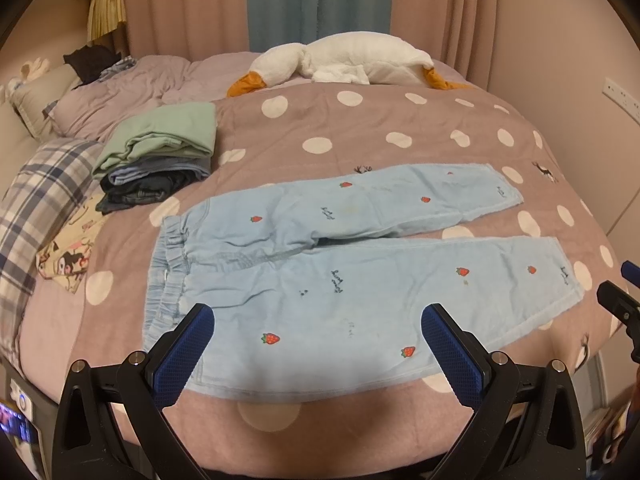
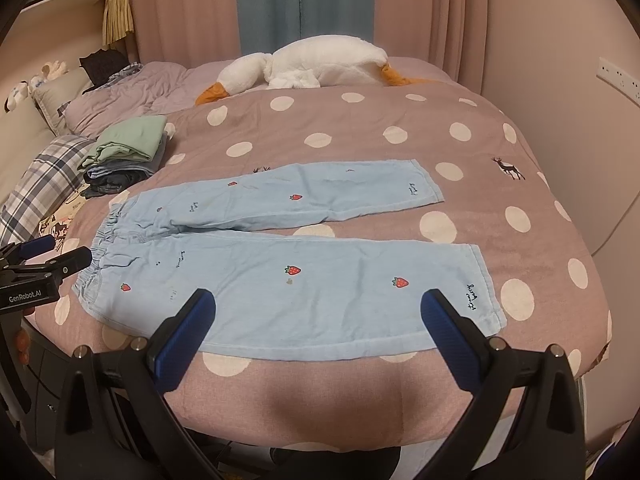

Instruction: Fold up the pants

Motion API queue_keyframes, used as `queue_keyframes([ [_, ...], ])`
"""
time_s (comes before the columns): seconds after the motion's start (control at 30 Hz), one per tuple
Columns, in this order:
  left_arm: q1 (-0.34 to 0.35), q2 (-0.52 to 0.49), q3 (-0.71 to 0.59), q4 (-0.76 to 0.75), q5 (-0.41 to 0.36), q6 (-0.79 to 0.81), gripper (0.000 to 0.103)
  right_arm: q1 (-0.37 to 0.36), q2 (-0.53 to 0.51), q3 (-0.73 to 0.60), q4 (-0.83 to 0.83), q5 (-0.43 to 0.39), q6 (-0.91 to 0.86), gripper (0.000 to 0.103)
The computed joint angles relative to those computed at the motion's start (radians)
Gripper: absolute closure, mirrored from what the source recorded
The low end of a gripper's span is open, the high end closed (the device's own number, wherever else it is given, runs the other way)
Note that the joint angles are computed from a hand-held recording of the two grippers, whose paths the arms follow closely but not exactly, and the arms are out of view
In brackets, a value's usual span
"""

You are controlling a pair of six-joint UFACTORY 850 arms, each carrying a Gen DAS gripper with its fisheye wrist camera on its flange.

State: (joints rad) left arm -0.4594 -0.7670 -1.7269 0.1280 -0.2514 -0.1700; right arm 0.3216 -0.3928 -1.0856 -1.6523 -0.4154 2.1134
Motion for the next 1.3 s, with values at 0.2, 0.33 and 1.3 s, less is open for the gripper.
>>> queue_keyframes([
  [0.2,-0.001,-0.001,-0.002,0.002,-0.002,-0.003,0.0,-0.001,0.0,0.0,0.001,0.002,-0.001,0.0],
  [0.33,-0.001,0.001,0.001,-0.012,-0.005,0.005,0.0,0.0,0.0,-0.001,0.006,0.003,-0.005,0.0],
  [1.3,0.228,-0.132,0.064,-1.235,-0.086,0.684,0.01,0.107,-0.464,-0.382,-0.241,0.23,-0.318,0.032],
])
